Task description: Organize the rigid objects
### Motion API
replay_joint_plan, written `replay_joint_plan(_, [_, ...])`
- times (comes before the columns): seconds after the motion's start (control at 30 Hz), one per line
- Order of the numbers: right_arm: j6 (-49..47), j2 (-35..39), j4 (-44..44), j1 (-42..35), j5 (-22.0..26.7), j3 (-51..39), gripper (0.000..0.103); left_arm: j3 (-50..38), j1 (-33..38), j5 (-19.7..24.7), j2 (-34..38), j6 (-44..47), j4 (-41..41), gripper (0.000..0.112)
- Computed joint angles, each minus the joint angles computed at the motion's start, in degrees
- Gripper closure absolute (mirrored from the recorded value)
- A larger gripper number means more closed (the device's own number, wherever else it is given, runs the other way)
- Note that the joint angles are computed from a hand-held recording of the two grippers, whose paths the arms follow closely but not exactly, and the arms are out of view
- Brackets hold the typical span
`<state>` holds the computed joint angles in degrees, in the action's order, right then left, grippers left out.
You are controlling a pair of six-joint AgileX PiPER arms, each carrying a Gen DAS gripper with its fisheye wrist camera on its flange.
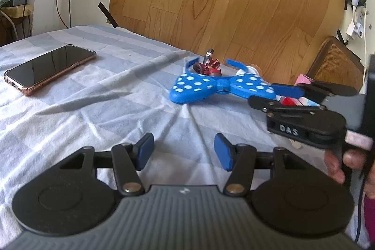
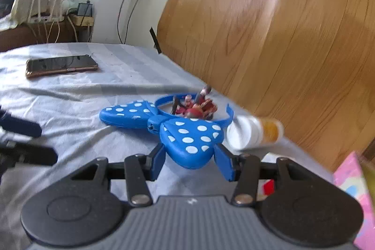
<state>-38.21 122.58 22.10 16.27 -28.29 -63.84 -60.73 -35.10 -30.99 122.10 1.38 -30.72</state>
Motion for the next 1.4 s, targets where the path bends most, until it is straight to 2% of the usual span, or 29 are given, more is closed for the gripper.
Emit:
replay_joint_plan(0.07, [-1.3,-0.7,1.1,0.8,-3.8,2.5,0.057,-0.1,-0.2,0.1,0.0,0.7,-0.6,0.053])
replay_joint_plan(0.13, [-0.6,-1.2,1.2,1.0,-5.6,4.0,0.057,-0.2,-0.2,0.1,0.1,0.5,-0.4,0.052])
replay_joint_plan(0.3, [1.4,-2.4,0.7,0.8,-7.1,6.3,0.06,-0.2,-0.1,0.1,0.1,0.4,-0.3,0.052])
replay_joint_plan(0.37, [1.7,-3.4,1.0,1.2,-7.9,8.2,0.066,-0.2,0.0,0.0,0.1,0.4,-0.3,0.052])
replay_joint_plan(0.43, [1.2,-4.3,1.9,1.3,-8.7,10.0,0.097,-0.2,0.0,0.0,0.1,0.5,-0.5,0.052])
replay_joint_plan(0.53, [3.6,-6.4,0.3,0.5,-7.1,12.9,0.099,-0.2,-0.4,-0.1,0.1,2.0,-2.1,0.051])
replay_joint_plan(0.67, [13.4,-10.2,-9.2,-2.1,-6.0,19.0,0.099,0.7,-0.7,-1.1,-0.3,1.5,-2.8,0.048])
replay_joint_plan(0.77, [20.0,-12.5,-15.2,-4.4,-7.3,22.5,0.094,3.2,-0.1,-3.3,-1.1,-3.4,0.2,0.041])
replay_joint_plan(0.87, [27.4,-14.5,-22.1,-7.5,-5.8,23.5,0.088,6.2,0.1,-5.7,-3.2,-7.2,2.3,0.038])
replay_joint_plan(0.93, [32.8,-15.7,-27.6,-9.7,-5.7,24.0,0.077,6.1,0.3,-5.1,-4.8,-6.6,3.6,0.037])
replay_joint_plan(1.0, [35.8,-16.0,-31.1,-11.2,-6.3,23.7,0.068,4.4,-0.2,-3.7,-6.0,-2.6,3.6,0.031])
replay_joint_plan(1.07, [37.8,-15.6,-33.3,-11.7,-5.9,22.4,0.064,0.5,-0.7,-0.6,-5.7,4.5,1.1,0.026])
replay_joint_plan(1.2, [46.8,-13.3,-42.2,-12.7,-2.0,16.8,0.057,-12.3,0.6,10.3,-0.5,21.6,-4.4,0.024])
replay_joint_plan(1.27, [47.9,-11.1,-44.1,-12.4,0.9,12.7,0.052,-18.0,2.6,15.9,2.5,21.8,-1.1,0.019])
replay_joint_plan(1.3, [47.4,-10.0,-43.7,-12.0,2.3,10.9,0.05,-20.0,3.5,18.4,3.8,18.6,3.3,0.018])
replay_joint_plan(1.37, [50.4,-7.1,-47.7,-12.1,5.5,6.2,0.048,-22.9,4.5,21.0,5.7,15.5,8.0,0.016])
replay_joint_plan(1.4, [51.8,-5.7,-49.1,-12.0,7.6,3.7,0.044,-24.0,4.6,21.8,6.6,16.8,7.5,0.015])
